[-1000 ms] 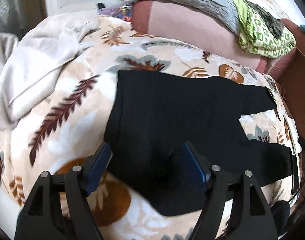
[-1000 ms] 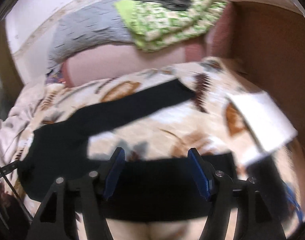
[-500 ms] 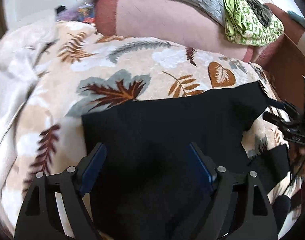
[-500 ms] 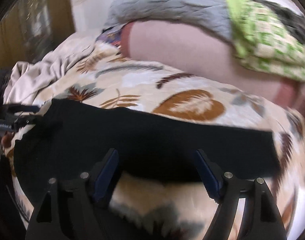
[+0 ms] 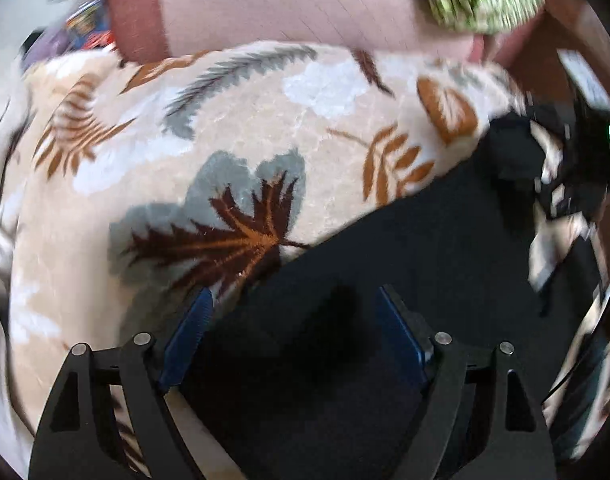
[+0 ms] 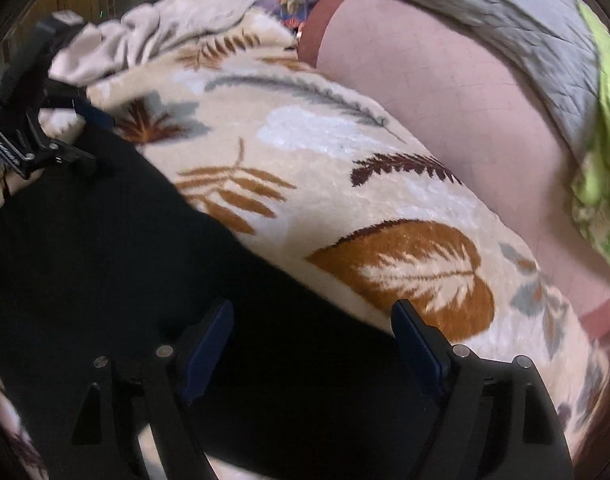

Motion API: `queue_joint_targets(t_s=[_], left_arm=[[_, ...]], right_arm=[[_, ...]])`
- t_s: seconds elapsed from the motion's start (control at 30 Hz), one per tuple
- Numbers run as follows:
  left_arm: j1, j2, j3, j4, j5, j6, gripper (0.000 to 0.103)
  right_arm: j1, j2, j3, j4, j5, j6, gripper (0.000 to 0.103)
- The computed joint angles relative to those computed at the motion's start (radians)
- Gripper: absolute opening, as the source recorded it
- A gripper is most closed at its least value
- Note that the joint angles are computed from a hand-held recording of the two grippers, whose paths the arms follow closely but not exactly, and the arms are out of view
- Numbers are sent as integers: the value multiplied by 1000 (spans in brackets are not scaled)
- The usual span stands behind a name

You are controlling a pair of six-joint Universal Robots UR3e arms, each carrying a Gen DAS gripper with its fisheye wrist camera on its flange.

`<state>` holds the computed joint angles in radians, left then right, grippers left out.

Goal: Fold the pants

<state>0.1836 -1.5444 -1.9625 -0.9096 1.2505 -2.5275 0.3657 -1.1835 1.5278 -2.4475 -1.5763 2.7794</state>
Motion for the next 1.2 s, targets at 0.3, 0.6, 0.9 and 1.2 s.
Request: queue_joint_targets(t_s=[0.3, 0.6, 0.9, 1.2], left_arm=[[-65, -99, -8, 159, 28, 7, 63], [-66, 153, -70, 76, -36, 3, 4], [153, 797, -30, -698, -260, 258, 4], [93, 1035, -225, -922, -43, 134, 4]], right_arm=[[12, 76, -38, -13, 36, 23, 4], [88, -267, 247, -152, -107, 149, 3], [337, -783, 544, -23, -263, 450, 3], [652, -720, 779, -87, -322, 848, 1]])
